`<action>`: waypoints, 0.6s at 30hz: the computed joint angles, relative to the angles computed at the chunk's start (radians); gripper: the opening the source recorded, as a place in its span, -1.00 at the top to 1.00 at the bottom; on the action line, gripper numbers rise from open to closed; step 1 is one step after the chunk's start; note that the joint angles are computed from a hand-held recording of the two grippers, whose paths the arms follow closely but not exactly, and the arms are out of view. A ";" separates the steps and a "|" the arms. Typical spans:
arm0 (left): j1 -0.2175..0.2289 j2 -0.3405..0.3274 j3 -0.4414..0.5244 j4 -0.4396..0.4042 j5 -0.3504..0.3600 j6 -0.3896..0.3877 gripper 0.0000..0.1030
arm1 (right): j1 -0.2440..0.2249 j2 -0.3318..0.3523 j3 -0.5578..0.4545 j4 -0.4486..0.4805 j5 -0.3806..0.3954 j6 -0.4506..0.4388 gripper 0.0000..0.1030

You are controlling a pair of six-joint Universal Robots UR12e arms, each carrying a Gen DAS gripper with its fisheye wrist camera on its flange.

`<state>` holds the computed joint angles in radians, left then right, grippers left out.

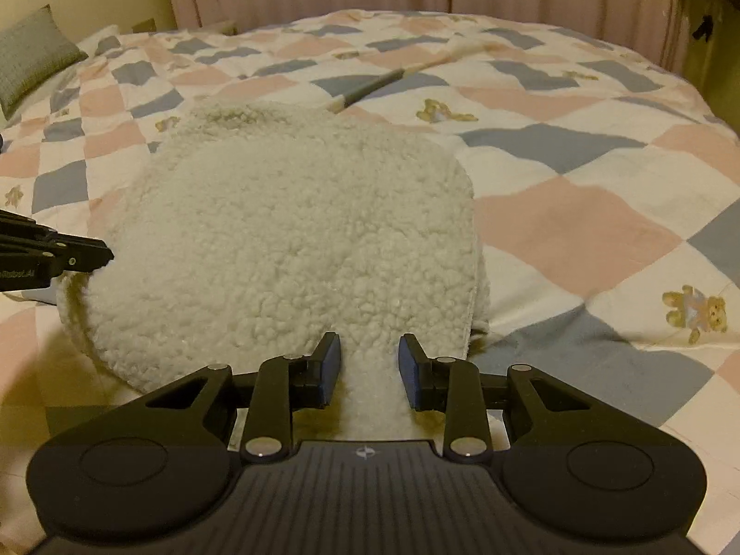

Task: Fold clothes
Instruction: 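Open both grippers and pat the folded vest flat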

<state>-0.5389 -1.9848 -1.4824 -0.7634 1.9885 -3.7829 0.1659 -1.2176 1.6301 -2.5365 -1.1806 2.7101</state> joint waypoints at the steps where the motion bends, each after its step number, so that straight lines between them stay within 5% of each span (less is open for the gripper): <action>1: -0.003 0.001 0.010 -0.014 0.009 -0.015 0.88 | 0.001 -0.001 -0.003 0.006 -0.004 0.002 0.39; 5: -0.016 0.006 0.047 -0.083 0.026 -0.062 0.78 | 0.008 -0.014 -0.028 0.057 -0.042 0.046 0.36; 7: -0.021 0.009 0.060 -0.110 0.024 -0.085 0.67 | 0.017 -0.021 -0.044 0.089 -0.075 0.057 0.12; 10: -0.028 0.014 0.072 -0.155 0.022 -0.120 0.54 | 0.032 -0.028 -0.060 0.119 -0.109 0.058 0.06; 18: -0.048 0.025 0.077 -0.226 0.018 -0.203 0.44 | 0.037 -0.049 -0.051 0.160 -0.112 0.039 -0.09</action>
<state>-0.5870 -1.9595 -1.4056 -0.9894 2.0065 -3.9855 0.2032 -1.2669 1.5793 -2.3768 -1.2921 2.7496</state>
